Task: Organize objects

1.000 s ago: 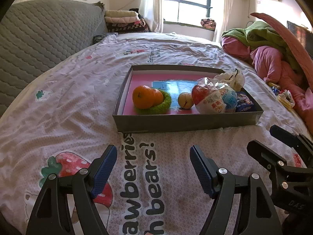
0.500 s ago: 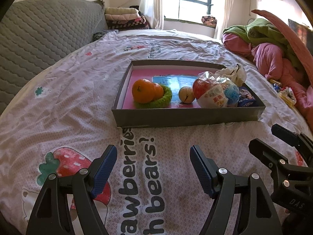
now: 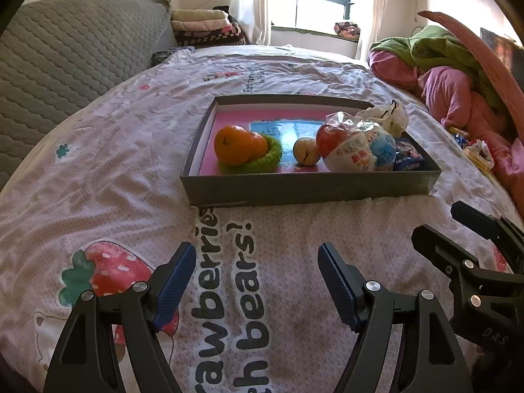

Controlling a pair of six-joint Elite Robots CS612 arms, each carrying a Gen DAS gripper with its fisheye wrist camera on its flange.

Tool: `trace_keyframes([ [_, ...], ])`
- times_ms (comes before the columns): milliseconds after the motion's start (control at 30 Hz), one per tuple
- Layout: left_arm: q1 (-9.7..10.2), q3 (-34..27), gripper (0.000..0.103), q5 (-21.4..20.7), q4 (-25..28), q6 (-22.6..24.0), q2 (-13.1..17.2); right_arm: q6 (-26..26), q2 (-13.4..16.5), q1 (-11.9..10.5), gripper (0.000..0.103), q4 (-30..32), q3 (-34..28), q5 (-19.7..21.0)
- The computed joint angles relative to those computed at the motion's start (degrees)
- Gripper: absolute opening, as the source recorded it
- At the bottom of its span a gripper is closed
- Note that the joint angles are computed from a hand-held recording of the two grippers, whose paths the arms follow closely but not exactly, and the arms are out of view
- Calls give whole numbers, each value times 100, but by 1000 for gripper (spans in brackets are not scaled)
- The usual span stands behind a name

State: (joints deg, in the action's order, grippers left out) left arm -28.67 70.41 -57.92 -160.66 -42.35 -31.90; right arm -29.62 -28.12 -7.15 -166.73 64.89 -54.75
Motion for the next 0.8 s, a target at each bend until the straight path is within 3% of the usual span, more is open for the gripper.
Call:
trace_keyframes([
  [800,16,-17,78,-81,80,-95,2,-45,27,4,79,31,-11,-35],
])
